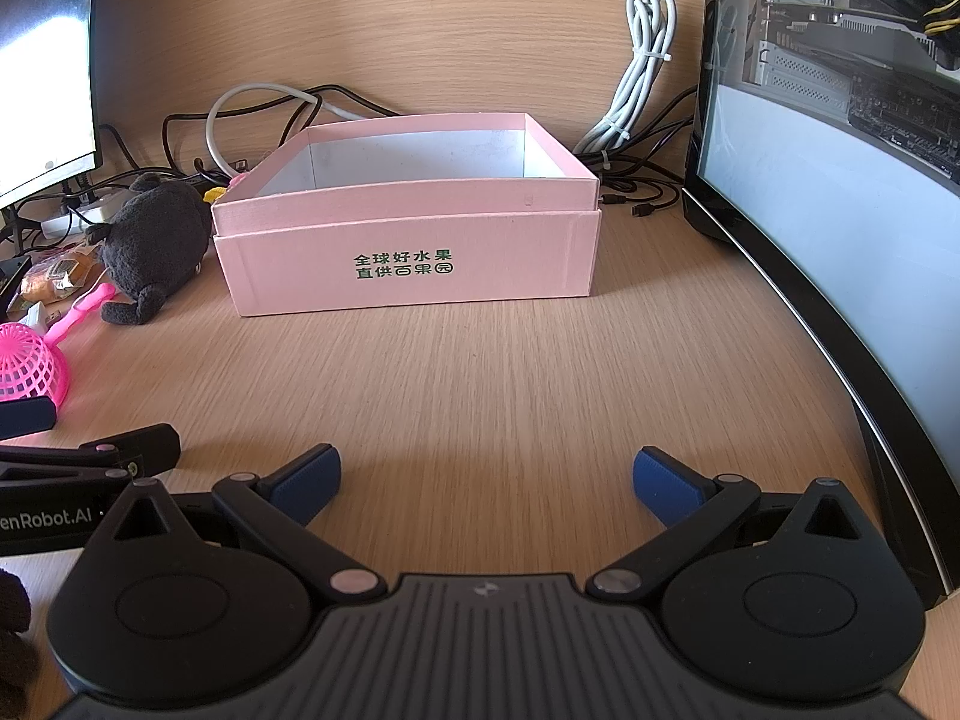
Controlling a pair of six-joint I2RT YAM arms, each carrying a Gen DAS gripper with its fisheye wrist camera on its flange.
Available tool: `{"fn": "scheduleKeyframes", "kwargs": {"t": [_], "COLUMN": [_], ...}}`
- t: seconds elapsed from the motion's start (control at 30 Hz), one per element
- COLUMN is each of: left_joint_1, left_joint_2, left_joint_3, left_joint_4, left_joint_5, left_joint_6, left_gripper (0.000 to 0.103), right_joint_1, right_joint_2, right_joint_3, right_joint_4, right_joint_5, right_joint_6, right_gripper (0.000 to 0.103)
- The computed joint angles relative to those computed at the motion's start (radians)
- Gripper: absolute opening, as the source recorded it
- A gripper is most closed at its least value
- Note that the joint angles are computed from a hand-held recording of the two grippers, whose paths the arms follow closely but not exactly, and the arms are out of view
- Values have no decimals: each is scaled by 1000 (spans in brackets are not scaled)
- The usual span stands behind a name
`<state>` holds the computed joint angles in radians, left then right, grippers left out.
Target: Organize objects
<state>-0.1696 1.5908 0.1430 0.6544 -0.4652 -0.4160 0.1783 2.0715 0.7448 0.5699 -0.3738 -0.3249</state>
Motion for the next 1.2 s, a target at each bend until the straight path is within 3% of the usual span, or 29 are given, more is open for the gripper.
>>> {"fn": "scheduleKeyframes", "kwargs": {"t": [1.2], "left_joint_1": [-33], "left_joint_2": [3], "left_joint_3": [10], "left_joint_4": [-27], "left_joint_5": [-38], "left_joint_6": [-40], "left_gripper": [103], "right_joint_1": [0], "right_joint_2": [0], "right_joint_3": [3], "right_joint_4": [-4], "right_joint_5": [-1], "right_joint_6": [2], "right_gripper": [103]}}
